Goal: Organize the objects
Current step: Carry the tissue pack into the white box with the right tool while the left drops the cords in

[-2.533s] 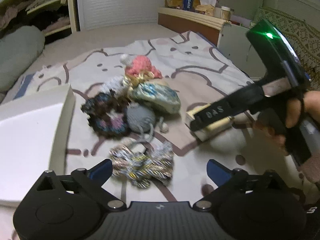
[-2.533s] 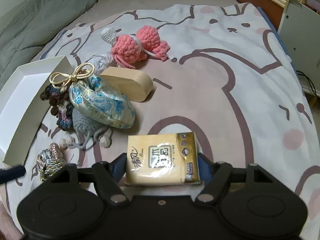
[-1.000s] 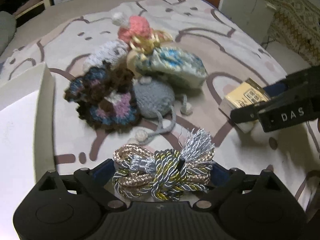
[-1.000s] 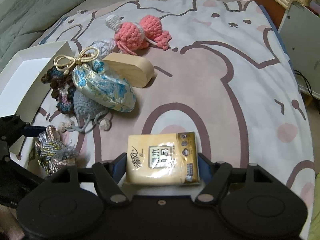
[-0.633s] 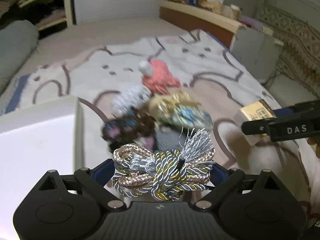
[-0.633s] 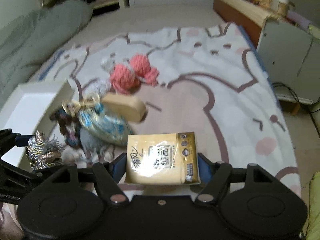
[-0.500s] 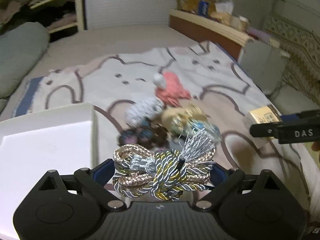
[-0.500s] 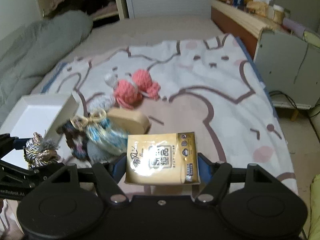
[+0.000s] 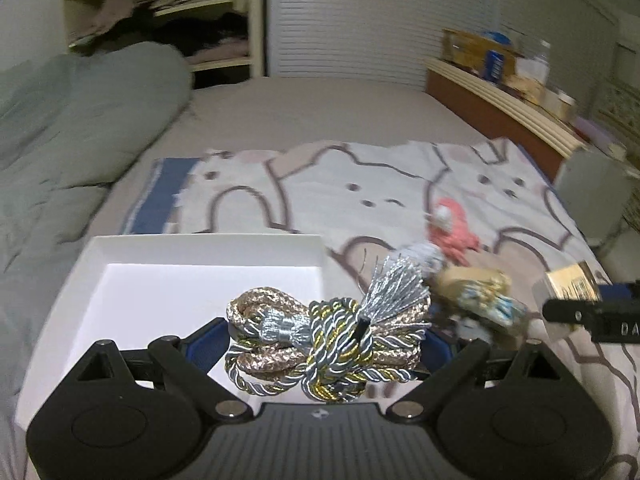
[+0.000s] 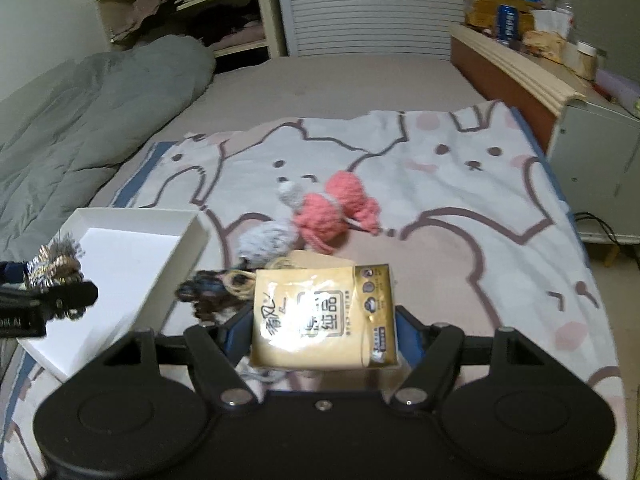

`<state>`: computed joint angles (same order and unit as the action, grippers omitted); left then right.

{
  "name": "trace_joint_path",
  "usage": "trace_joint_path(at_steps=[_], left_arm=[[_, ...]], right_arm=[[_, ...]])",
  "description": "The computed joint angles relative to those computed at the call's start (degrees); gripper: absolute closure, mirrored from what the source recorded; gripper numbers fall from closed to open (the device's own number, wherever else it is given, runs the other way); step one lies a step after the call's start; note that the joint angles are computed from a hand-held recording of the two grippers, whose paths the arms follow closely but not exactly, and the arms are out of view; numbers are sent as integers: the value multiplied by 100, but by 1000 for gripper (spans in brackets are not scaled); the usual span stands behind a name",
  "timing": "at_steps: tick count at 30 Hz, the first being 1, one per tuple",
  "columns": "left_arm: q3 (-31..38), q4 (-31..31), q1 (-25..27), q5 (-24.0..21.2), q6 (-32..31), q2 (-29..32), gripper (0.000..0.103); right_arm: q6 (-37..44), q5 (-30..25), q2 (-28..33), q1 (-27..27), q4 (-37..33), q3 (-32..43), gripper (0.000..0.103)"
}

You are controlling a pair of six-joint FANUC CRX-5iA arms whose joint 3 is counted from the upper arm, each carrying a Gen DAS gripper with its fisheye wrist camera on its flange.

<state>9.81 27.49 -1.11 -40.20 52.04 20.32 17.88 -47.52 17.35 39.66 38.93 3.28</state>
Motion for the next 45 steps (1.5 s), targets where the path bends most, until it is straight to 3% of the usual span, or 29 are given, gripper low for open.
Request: trace_joint_path(at_steps=[10, 17, 24, 30, 34, 45], left_arm=[[232, -575, 567, 53, 648, 4, 8], [833, -1161, 704, -629, 1480, 375, 8], [1369, -984, 726, -1698, 3353, 929, 8], [1318, -855, 729, -2019, 4891, 1016, 8], [1263, -910, 789, -1910, 5416, 965, 8], [770, 244, 1050, -1790, 5925, 930, 8]], right_arm=[[1014, 138, 736, 241, -435, 1085, 30], [3154, -103, 1453, 357, -1367, 2354, 30], [5777, -842, 2186, 345, -2484, 3811, 30], [7736, -1805, 2809, 257, -3351, 5126, 30], [8435, -2411, 3186, 223, -3655, 5859, 30], [9178, -3574, 4034, 141, -4094, 7475, 29]])
